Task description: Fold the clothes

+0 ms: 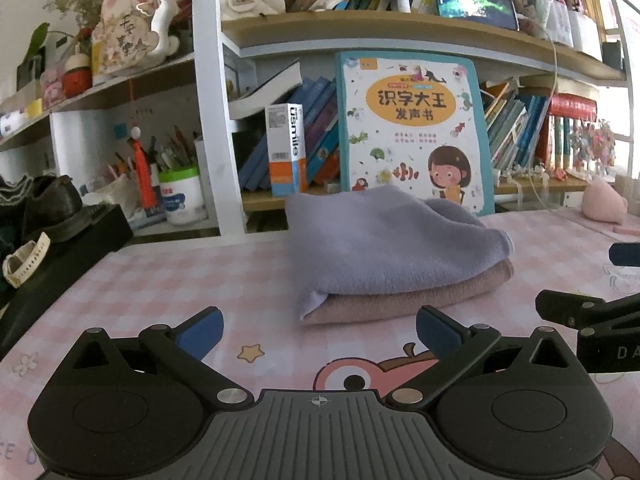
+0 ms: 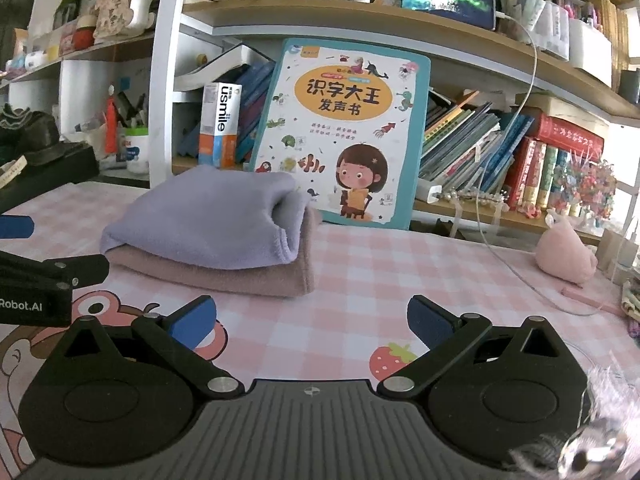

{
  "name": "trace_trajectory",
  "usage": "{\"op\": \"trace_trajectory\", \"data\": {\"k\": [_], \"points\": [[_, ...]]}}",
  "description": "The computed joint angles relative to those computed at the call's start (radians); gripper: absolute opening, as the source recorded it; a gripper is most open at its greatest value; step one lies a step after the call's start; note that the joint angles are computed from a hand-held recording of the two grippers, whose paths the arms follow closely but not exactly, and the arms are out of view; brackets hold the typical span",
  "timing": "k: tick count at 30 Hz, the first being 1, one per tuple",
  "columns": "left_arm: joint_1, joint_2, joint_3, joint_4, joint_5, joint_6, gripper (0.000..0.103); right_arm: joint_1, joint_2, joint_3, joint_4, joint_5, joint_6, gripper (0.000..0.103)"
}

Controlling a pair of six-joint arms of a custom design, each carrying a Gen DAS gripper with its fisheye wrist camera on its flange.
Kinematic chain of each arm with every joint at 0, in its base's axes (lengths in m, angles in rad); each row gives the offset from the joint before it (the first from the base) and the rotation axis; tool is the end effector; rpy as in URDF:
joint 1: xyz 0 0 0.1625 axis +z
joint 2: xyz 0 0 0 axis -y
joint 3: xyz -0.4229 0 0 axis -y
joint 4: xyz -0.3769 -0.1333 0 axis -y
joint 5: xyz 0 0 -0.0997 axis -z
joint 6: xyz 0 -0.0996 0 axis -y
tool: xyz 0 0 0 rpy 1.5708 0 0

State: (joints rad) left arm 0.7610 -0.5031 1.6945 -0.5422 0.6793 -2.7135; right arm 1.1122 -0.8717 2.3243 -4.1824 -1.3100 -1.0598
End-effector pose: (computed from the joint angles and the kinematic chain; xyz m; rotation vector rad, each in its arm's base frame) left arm -0.2165 -0.4972 -0.1009 0.8289 2.0395 -1.2383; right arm -0.0543 -0.4691 0.1648 0.8348 -2.0528 1.2475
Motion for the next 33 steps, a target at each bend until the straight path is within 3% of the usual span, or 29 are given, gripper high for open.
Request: {"op": "trace_trajectory", "data": {"k": [18, 33], "points": [[-0.004, 0.003, 0.003, -0.010, 0.001, 0.026, 0.103, -0.013, 0.008, -0.001, -0.044, 0.017, 0.046, 0.103], [0.001, 0.003, -0.005, 0.013, 0.011, 0.009, 0.103, -0.008, -0.003, -0.004, -0.010, 0.002, 0.045, 0.103]]}}
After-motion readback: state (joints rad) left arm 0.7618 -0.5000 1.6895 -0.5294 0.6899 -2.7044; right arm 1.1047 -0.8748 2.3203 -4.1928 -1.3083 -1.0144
